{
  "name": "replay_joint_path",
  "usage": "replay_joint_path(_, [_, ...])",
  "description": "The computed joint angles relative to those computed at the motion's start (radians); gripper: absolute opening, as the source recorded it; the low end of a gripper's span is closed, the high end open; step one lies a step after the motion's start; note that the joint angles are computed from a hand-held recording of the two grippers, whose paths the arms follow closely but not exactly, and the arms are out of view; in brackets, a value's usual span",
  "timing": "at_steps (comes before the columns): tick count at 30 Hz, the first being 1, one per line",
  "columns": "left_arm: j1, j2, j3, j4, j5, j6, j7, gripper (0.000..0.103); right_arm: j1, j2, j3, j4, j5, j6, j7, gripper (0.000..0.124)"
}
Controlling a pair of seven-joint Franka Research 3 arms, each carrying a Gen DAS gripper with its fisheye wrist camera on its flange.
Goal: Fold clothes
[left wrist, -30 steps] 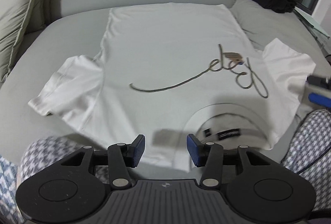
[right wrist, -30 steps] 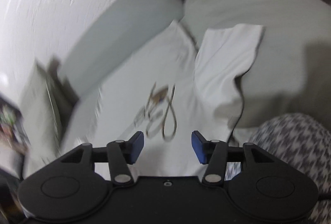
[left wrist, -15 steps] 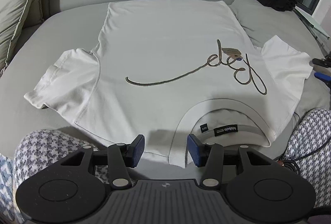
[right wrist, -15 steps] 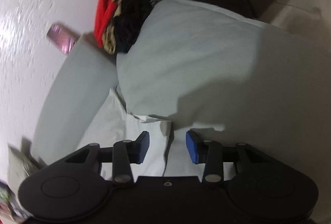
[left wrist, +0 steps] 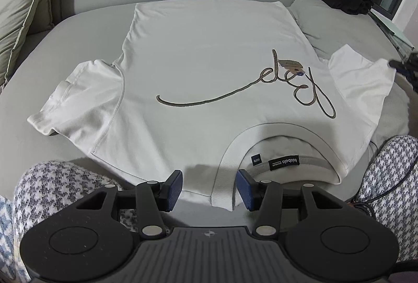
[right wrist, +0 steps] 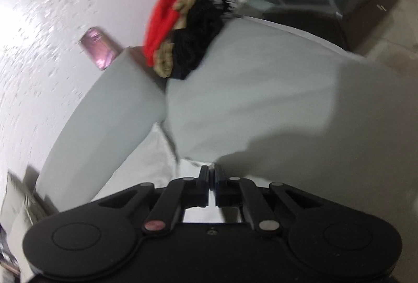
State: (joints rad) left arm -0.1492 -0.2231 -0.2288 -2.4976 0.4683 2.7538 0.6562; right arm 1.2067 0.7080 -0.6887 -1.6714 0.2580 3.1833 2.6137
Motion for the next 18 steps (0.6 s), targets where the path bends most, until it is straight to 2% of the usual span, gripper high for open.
replay_joint_path(4, [0.002, -0.005, -0.002, -0.005, 0.007, 0.008, -0.003, 0.047, -0.035, -0.003, 0.068, 0.088, -0.1, -0.033, -0.112, 0.003])
replay_joint_path(6, [0.007, -0.01, -0.003, -0.009, 0.014, 0.01, -0.015, 0.047, -0.076, -0.006, 0.143, 0.14, -0.162, -0.057, -0.188, 0.003])
replay_joint_path(9, [0.012, -0.016, -0.005, -0.015, 0.021, 0.012, -0.031, 0.047, -0.164, -0.002, 0.294, 0.222, -0.253, -0.139, -0.314, 0.003])
replay_joint_path(12, [0.011, -0.019, 0.0, -0.022, 0.013, 0.012, -0.032, 0.047, -0.28, 0.014, 0.486, 0.295, -0.295, -0.264, -0.465, 0.005])
replay_joint_path(14, [0.014, -0.023, -0.002, -0.024, 0.017, 0.005, -0.034, 0.047, -0.37, 0.011, 0.621, 0.306, -0.27, -0.329, -0.546, 0.013])
replay_joint_path(15, [0.016, -0.024, -0.003, -0.025, 0.021, 0.002, -0.037, 0.047, -0.398, 0.001, 0.656, 0.291, -0.253, -0.331, -0.554, 0.03])
replay_joint_path(16, [0.016, -0.024, -0.002, -0.026, 0.021, 0.004, -0.038, 0.047, -0.409, -0.016, 0.664, 0.259, -0.241, -0.301, -0.535, 0.035])
replay_joint_path(17, [0.017, -0.024, -0.001, -0.027, 0.02, 0.006, -0.039, 0.047, -0.402, -0.033, 0.647, 0.226, -0.229, -0.267, -0.507, 0.035])
replay_joint_path(18, [0.018, -0.023, 0.0, -0.027, 0.02, 0.008, -0.041, 0.047, -0.373, -0.044, 0.595, 0.206, -0.249, -0.246, -0.438, 0.034])
